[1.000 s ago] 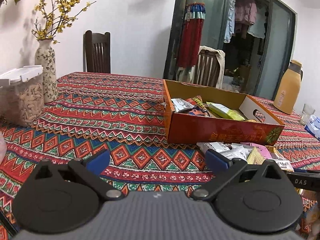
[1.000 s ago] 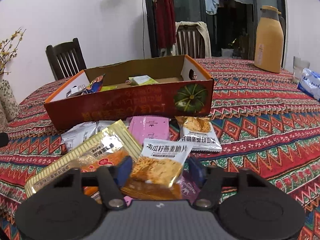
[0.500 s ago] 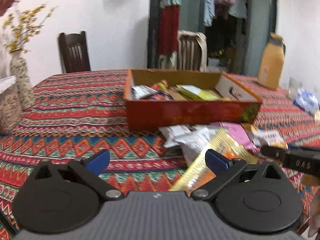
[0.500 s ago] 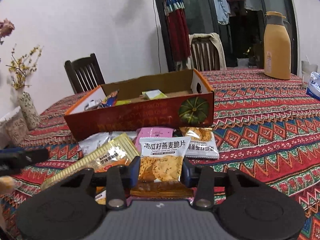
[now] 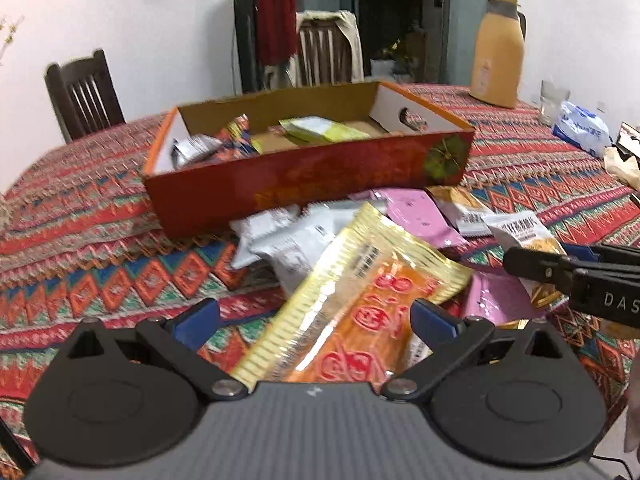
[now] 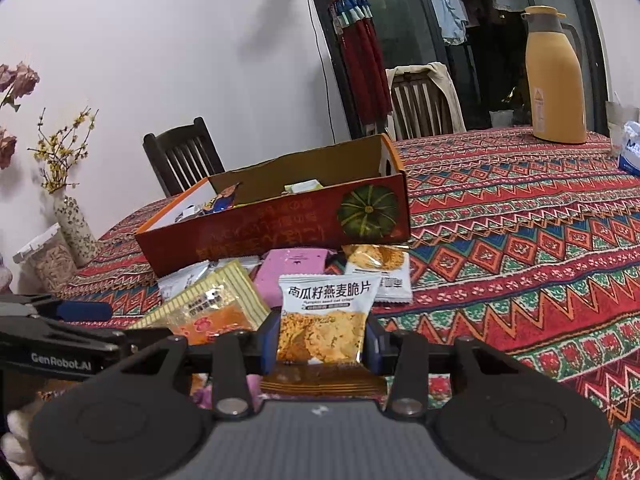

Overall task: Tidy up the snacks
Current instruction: 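Grasp the orange stick-snack packet with the left gripper while the right holds the oat packet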

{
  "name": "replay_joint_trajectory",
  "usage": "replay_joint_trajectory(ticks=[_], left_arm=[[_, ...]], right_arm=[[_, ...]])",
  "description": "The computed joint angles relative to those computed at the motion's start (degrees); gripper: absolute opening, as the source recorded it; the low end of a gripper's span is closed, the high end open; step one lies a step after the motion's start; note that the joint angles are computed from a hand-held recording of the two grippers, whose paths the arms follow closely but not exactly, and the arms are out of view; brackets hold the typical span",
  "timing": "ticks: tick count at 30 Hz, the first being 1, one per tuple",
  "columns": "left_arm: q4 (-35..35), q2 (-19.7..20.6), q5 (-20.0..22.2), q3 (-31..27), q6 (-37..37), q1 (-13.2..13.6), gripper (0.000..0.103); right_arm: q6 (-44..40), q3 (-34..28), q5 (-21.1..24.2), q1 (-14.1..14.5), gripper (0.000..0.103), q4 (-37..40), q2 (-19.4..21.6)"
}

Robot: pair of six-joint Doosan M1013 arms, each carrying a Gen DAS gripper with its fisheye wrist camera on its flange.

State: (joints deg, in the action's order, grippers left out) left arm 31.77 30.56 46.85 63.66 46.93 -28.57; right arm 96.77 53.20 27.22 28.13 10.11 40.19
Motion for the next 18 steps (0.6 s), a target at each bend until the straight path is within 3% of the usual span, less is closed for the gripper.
replay_joint_trajectory(ticks=[7,16,18], left_arm=[[-2.2,0.7,0.3,-0.5,1.2,0.0,0.102],[-5.8,0.6,-0.4,-0.8,3.2,0.5,0.08],[-5.8,1.0,0.2,-1.6,4.1,0.3,0.079]], right_arm=[[-3.2,1.8,-1.4,-0.5,0.041,1.9,-0.6],[-8.0,3.2,-2.5,-0.6,0.042,6.4,-1.1],[-8.4,3.5,-2.7,-0.6,0.042,6.9,-1.2]])
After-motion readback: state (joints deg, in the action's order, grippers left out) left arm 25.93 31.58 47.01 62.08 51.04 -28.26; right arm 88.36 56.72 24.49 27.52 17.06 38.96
